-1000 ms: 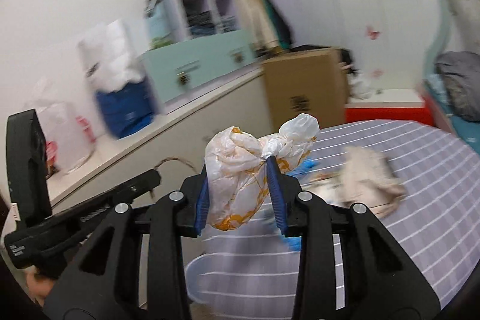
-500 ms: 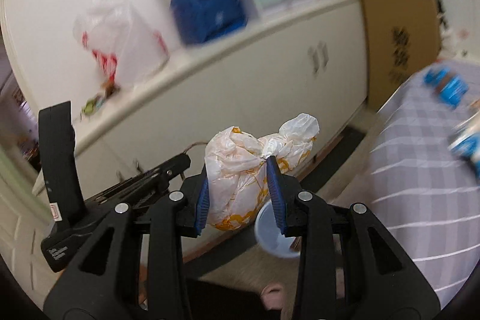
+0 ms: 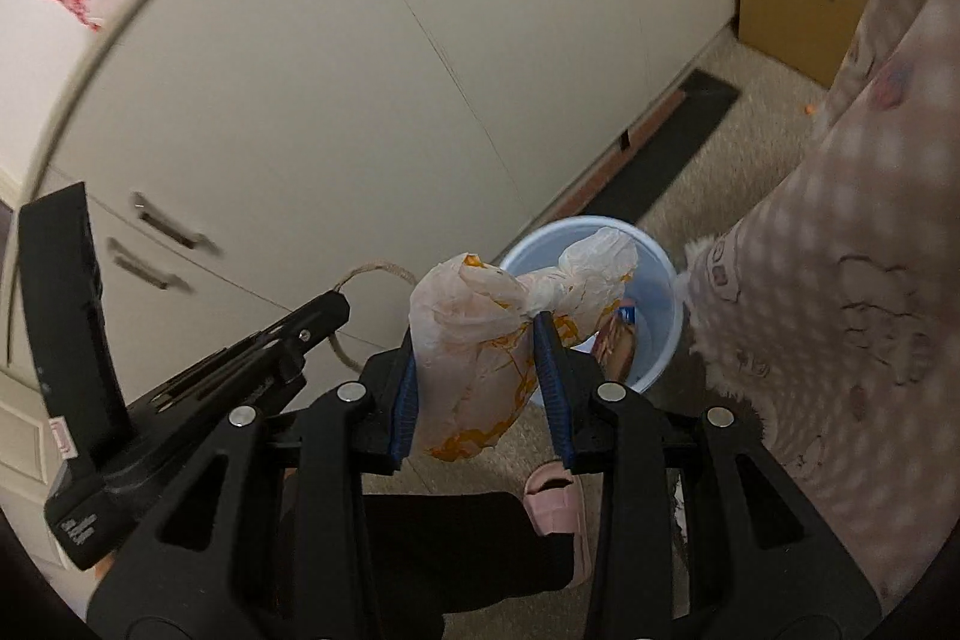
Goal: Collect trash
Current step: 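Carry both over the wastebasket and open both tools to drop them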
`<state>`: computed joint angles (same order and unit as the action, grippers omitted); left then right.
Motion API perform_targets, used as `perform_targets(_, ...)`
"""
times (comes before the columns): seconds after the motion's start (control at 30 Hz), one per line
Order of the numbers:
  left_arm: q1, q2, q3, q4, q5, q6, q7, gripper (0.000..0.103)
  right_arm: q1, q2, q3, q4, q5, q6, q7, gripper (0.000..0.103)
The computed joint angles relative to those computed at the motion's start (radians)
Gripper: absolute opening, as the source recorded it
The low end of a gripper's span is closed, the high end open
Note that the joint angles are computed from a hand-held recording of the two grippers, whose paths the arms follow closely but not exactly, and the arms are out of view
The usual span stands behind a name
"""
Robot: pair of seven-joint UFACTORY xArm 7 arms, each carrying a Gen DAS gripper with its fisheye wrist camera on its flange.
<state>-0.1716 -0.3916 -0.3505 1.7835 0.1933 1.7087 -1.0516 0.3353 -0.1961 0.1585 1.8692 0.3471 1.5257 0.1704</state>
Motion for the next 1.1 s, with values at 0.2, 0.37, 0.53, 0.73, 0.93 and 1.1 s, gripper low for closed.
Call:
perform_targets(0.2,0.002,-0.022,0.049,-0.097,-0.036,-0.048,0.005,0.003,-0.002,0.032,-0.007,-0.055,0.027,-0.075,-0.034,0.056)
perform_targets(0.37,0.007,-0.017,0.057,-0.117,-0.035,-0.056,0.016,0.003,-0.004,0.057,-0.004,-0.075,0.017,-0.124,-0.026,0.064)
perform_targets(0.53,-0.001,0.004,0.053,-0.116,-0.035,-0.064,0.014,0.003,-0.012,0.037,-0.01,-0.108,0.001,-0.132,-0.038,0.064)
perform_targets(0.73,-0.019,0.033,0.052,-0.105,-0.035,-0.076,0.012,0.003,-0.017,0.015,-0.007,-0.125,-0.031,-0.12,-0.036,0.064)
perform_targets(0.93,-0.037,0.073,0.049,-0.064,-0.019,-0.071,0.008,0.003,-0.027,0.002,-0.014,-0.128,-0.045,-0.13,-0.03,0.065)
perform_targets(1.1,-0.058,0.123,0.045,-0.008,0.008,-0.065,0.008,0.003,-0.04,-0.005,-0.024,-0.129,-0.043,-0.146,-0.014,0.065)
